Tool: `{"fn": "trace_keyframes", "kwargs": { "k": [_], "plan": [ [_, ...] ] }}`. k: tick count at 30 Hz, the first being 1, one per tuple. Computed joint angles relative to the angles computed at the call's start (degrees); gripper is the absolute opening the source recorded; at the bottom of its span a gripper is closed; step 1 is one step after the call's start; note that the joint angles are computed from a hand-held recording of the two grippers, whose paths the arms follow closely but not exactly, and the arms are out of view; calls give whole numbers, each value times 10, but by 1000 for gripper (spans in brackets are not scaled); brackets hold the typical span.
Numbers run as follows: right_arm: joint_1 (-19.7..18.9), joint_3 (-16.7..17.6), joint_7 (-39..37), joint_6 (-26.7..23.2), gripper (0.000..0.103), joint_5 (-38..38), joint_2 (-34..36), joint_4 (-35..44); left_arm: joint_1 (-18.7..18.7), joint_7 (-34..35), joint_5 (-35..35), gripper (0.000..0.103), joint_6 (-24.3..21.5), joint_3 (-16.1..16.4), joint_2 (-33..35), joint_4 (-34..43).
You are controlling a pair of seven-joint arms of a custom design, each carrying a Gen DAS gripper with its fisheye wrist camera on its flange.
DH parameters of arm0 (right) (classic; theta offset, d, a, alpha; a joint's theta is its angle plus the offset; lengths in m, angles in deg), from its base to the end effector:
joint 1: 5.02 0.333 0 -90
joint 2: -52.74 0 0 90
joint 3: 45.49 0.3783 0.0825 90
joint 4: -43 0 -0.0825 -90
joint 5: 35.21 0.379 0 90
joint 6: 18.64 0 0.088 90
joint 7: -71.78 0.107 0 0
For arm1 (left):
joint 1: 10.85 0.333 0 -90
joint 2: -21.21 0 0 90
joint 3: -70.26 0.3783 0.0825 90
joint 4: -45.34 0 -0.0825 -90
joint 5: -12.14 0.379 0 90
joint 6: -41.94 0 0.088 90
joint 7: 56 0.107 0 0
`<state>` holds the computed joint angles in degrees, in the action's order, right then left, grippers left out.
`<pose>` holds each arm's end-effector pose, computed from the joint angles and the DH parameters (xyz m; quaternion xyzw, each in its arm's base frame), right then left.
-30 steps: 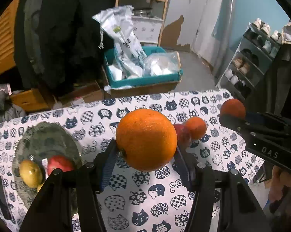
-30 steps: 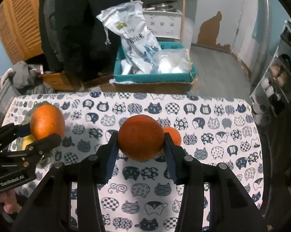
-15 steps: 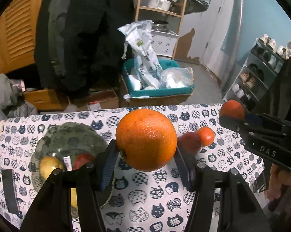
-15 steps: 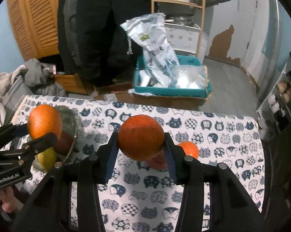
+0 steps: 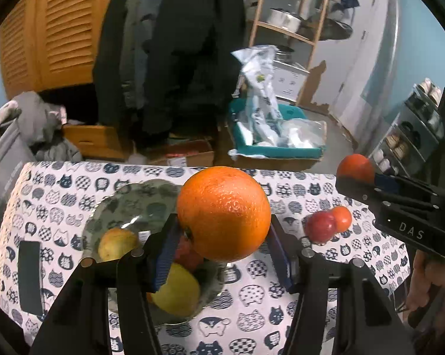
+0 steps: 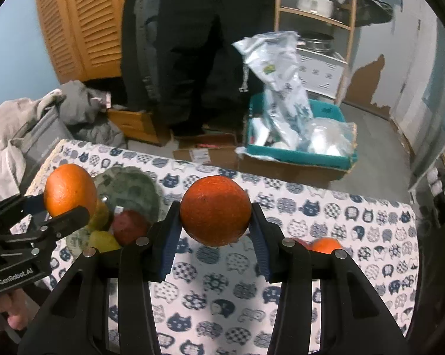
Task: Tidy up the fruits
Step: 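Carry both held oranges up and over to the green bowl, then lower both oranges into the bowl and open both grippers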
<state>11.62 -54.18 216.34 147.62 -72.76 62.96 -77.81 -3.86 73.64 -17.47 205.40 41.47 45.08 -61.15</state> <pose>0.6018 0.1259 0.4583 -0.5923 0.7324 -0.2418 0.2331 0.6695 -0.1879 0.4411 -0.4687 0.8062 -0.3493 0.0909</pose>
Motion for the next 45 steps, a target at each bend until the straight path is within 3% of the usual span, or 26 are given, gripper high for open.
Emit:
{"fn": "trace_keyframes", "kwargs": {
  "k": [13,28,45],
  "plan": [
    [28,14,-133,-3,44,139,78,83,17,-47,28,59,3,31,12,7],
    [39,44,-297,-30,44,331,164,170,13,-147,124,59,-15,75,40,21],
    [31,74,-402,-78,44,435,225,246,5,-223,189,59,-91,101,86,61]
  ]
}}
